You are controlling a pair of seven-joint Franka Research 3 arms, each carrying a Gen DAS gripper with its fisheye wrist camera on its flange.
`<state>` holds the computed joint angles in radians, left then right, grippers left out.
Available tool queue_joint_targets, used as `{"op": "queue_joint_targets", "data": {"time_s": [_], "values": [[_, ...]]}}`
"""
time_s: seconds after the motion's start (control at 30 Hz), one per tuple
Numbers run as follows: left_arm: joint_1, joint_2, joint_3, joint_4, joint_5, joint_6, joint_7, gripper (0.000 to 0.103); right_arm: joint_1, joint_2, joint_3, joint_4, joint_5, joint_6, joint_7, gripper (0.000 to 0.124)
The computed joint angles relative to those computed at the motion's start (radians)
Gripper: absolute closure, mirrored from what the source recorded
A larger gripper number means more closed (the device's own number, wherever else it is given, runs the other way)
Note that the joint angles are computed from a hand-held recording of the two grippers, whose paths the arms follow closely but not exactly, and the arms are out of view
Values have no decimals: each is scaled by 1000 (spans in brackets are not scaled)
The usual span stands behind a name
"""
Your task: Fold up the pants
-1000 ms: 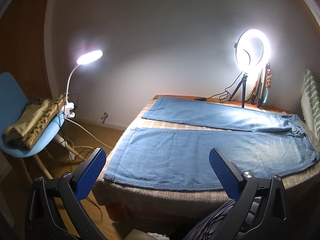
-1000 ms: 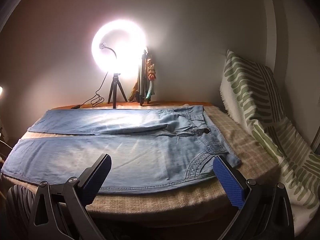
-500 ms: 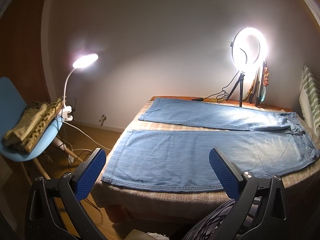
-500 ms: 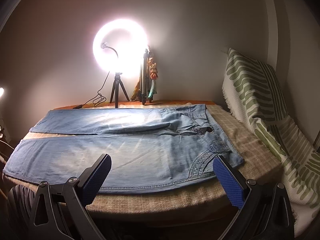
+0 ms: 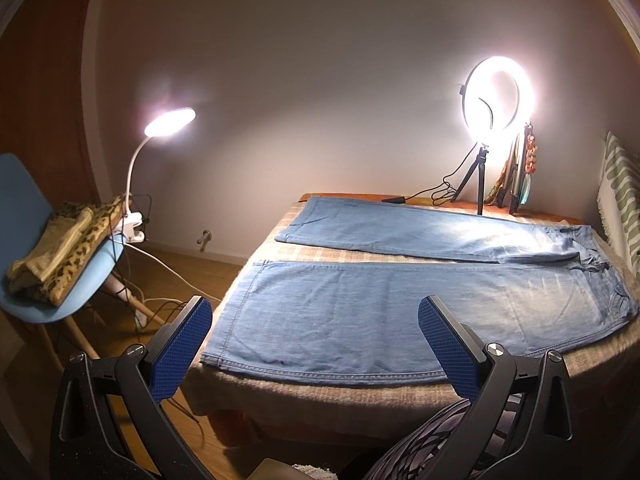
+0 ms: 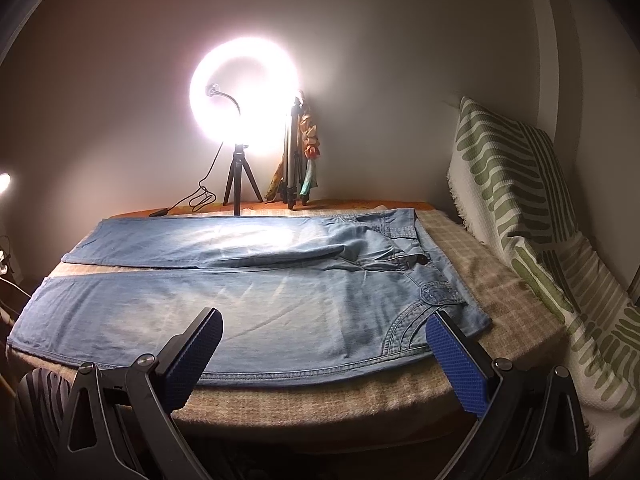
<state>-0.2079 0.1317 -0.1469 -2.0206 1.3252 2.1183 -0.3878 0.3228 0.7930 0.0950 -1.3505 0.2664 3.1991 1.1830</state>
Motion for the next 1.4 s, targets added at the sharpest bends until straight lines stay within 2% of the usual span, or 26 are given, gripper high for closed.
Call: {"op": "queue_joint_targets", "data": {"time_s": [0.93,1.17,1.4], "values": [[-10,29,10,29,-4,5,12,0,3,13,-1,15,-4,-9,4,21],[-6,34,14,35,-12,7,26,0,17,38,-14,55,-10,-27,13,21],[0,46,22,52,-21,-1,46,0,6,77,7,126,-16,-68,5,21]]}}
